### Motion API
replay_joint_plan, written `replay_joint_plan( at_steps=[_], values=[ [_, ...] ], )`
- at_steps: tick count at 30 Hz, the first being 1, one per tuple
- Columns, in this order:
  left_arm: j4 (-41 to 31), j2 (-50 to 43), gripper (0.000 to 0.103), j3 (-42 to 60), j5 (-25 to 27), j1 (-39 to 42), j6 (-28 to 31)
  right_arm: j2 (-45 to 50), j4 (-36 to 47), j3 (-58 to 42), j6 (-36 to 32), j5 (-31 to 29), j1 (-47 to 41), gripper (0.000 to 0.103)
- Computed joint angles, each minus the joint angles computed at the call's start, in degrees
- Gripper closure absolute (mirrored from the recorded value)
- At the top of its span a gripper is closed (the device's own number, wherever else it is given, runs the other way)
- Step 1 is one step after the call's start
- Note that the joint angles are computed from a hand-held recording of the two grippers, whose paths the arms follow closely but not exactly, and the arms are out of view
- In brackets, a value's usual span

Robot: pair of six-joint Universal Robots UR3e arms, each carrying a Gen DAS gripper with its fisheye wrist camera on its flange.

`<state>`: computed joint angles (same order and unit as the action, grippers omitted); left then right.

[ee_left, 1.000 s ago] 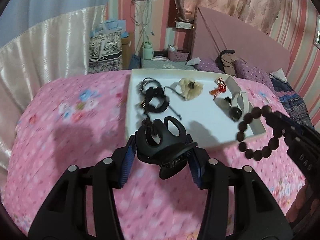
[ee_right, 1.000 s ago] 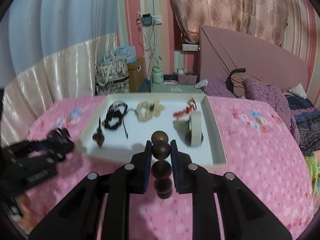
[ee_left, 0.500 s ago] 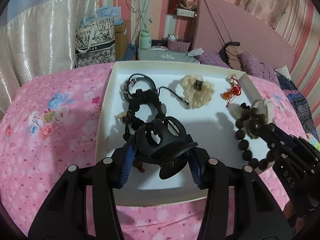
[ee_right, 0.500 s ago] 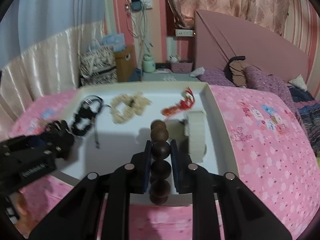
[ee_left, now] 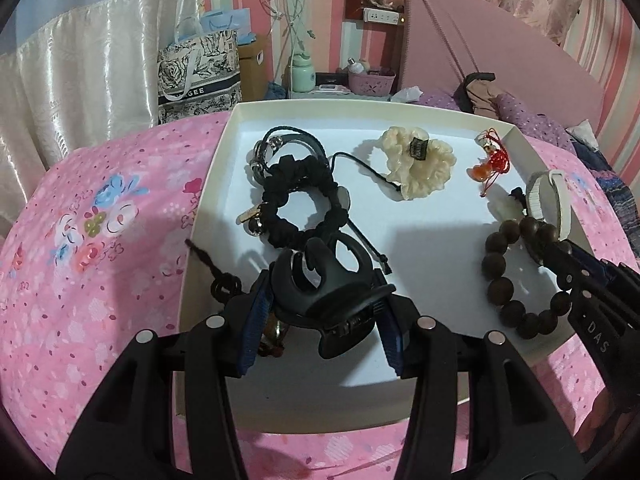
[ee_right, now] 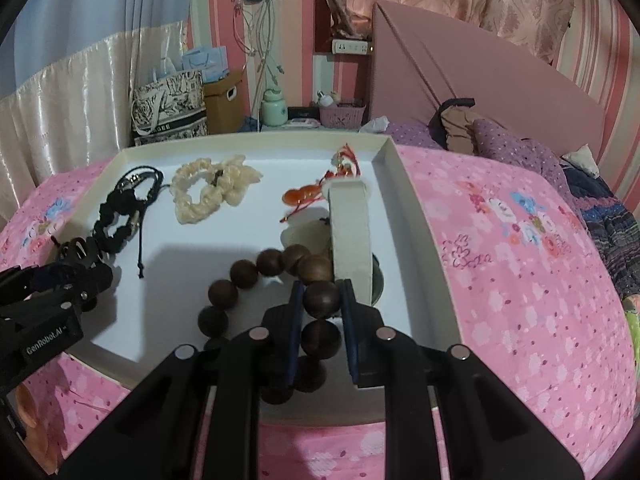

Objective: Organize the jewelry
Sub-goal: 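Carry both items into the white tray and open both tools to release, then lift both open tools away from the tray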

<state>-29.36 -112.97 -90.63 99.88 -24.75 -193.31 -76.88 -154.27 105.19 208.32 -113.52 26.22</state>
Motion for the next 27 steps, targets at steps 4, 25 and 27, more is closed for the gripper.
replay_joint_plan(
  at_steps=[4, 25, 27],
  values=[
    [0.37, -0.89, 0.054, 0.75, 0.81, -0.44, -0.15, 0.05, 0.03, 0.27, 0.0, 0.17, -0.2, 0.084],
    [0.61, 4.31, 0.033, -2.35, 8.7, -4.0, 0.63, -4.67, -1.12, 2.69, -0.33, -0.76, 0.87, 0.045],
    [0.62, 8.18, 0.022, -4.97, 8.83, -3.6, 0.8, -6.53, -0.65, 3.24, -0.03, -1.22, 1.13, 0.034]
  ],
)
